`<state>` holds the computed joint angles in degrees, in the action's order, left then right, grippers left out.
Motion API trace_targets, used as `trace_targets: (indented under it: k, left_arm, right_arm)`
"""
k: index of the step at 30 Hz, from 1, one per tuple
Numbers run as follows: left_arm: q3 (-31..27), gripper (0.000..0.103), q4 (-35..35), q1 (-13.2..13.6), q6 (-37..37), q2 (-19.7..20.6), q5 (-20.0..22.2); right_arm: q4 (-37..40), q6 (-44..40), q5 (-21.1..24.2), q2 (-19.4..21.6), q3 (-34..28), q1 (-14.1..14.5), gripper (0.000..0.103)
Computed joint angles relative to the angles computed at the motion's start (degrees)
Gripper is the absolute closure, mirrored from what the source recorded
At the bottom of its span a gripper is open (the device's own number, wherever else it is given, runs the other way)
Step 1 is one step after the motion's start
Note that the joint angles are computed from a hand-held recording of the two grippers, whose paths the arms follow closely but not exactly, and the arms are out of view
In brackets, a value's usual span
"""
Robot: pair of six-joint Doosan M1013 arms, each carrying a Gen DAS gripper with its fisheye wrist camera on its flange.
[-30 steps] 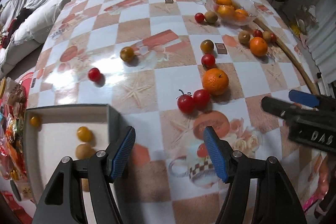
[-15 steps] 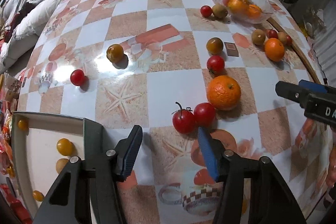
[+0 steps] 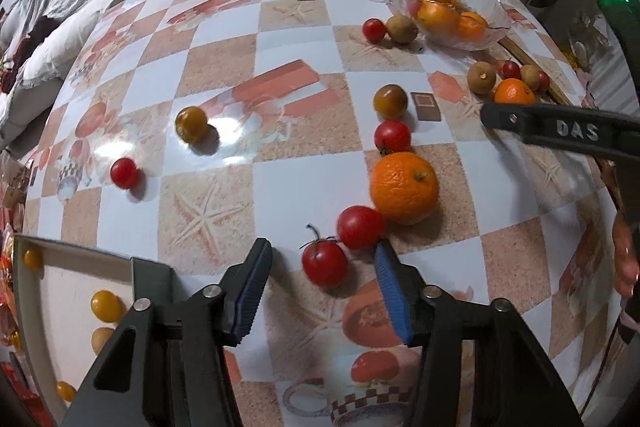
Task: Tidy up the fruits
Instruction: 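Close the left gripper on a red tomato while the right gripper grasps an orange, then carry the red tomato and orange in both grippers over the white tray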
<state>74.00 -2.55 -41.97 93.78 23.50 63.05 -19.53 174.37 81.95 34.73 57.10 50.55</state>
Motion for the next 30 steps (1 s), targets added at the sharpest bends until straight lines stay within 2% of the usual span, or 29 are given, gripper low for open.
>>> trace_targets:
  k: [1,3,4,5,6,19,30]
  left_arm:
    - [0.0,0.061,-0.1,0.0,0.2,0.0,-0.1]
    - [0.0,0.069,-0.4,-0.1,0.4,0.0,-0.2]
    - [-0.1,0.075,-0.4,-0.1,0.2,0.0,-0.2]
    - [-0.2,0.075,-0.6,-0.1,-0.1,0.0,-0.1]
    - [-0.2,0.08,-0.9,0.1,-0.3,0.0,-0.1]
    - [0.3,0.08,-6.8,1.7,-0.5,-1.5,1.7]
    - [3.1,0.08,-9.1,3.9,1.6,-5.5,1.3]
  right_arm:
    - [-0.2,-0.4,0.0,0.0,-0.1,-0.1,0.039]
    - [-0.6,-1.0,0.0,0.0,-0.1,-0.4,0.058]
    - [-0.6,-1.2,0.0,0.0,-0.1,-0.5,0.061]
    - [-0.5,-1.0,-0.6,-0.3,0.3,-0.6,0.06]
    - [-0.5,-0.7,-1.2,-0.5,0.6,-0.7,0.061]
    - [0.6,1.4,-2.9,-1.0,0.3,1.8,0.061]
    - [0.6,1.9,-0.7,1.5,-6.1,4.6,0.061]
